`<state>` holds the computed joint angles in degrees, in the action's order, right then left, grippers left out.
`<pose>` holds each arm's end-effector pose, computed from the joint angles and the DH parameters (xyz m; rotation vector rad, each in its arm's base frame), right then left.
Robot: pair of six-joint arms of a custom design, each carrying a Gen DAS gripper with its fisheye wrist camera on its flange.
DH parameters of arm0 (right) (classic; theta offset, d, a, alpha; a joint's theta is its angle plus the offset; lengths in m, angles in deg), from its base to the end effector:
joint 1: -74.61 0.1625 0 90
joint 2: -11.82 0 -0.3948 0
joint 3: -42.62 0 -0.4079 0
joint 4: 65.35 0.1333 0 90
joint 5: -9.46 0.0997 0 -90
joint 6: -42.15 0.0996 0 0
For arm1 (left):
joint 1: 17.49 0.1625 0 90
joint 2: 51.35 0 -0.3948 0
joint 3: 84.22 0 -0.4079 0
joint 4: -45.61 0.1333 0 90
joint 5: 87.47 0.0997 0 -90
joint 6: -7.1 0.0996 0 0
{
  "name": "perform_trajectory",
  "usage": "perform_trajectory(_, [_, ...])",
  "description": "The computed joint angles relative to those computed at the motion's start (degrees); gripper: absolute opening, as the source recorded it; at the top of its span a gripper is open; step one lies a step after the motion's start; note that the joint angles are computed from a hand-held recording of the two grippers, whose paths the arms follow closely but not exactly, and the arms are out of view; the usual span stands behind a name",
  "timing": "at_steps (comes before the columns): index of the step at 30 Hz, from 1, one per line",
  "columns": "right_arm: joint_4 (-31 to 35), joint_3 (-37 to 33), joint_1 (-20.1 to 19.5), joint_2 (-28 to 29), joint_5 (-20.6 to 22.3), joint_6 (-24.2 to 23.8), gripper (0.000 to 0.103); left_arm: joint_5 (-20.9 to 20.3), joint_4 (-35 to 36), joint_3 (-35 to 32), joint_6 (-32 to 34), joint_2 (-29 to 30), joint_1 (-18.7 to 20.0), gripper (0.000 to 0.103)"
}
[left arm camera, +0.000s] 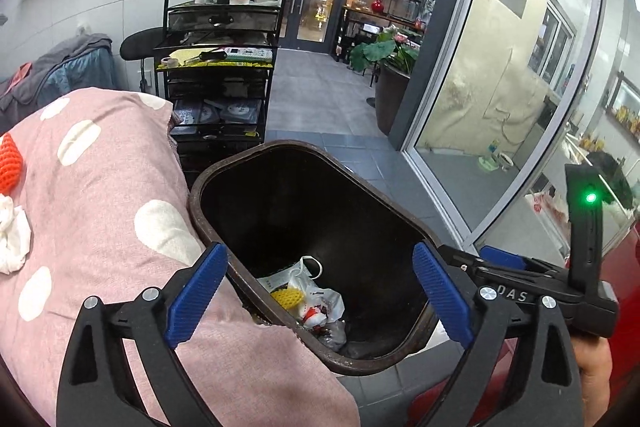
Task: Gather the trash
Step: 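Move both tools back over the table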
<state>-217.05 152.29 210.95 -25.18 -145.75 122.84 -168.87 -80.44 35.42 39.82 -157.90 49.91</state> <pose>0.4107 -0.3326 -0.0493 -0.5237 -2.1549 1.1725 -0.0227 -0.4401 0.3968 1.3091 2.5932 -0.5683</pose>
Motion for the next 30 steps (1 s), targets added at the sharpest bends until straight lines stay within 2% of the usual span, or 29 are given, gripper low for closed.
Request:
perform_trajectory(6, [-0.2, -0.8, 0.3, 0.4, 0.4, -0.8, 0.086, -1.9, 0.9, -1.2, -0.5, -1.0, 1.3, 0.093])
perform_trajectory(10, [-3.2, -1.7, 0.9, 1.3, -0.1, -3.9, 0.086, -5.6, 1.7, -2.8, -2.3, -1.9, 3.9, 0.094])
perform_trajectory(13, [-6.7, -3.3, 1.6, 2.9, -0.9, -8.1, 0.086, -7.9, 2.3, -4.3, -3.5, -2.6, 6.1, 0.095])
perform_trajectory(16, [-11.8, -5.6, 1.7, 5.1, -0.3, -14.5, 0.086, -8.2, 1.8, -5.3, -3.6, -2.9, 7.5, 0.096])
perform_trajectory(19, [-16.4, -9.1, 1.6, 7.7, 1.1, -22.0, 0.087, -5.8, 0.1, -5.8, -2.7, -3.3, 8.5, 0.097])
perform_trajectory(23, [-19.1, -14.0, 1.3, 11.1, 3.3, -29.0, 0.087, -3.9, -0.5, -8.0, -2.2, -3.0, 11.3, 0.097])
perform_trajectory(30, [-19.3, -24.3, 1.2, 17.1, 7.6, -40.1, 0.087, -0.7, -1.5, -12.3, -1.9, -1.2, 16.4, 0.097])
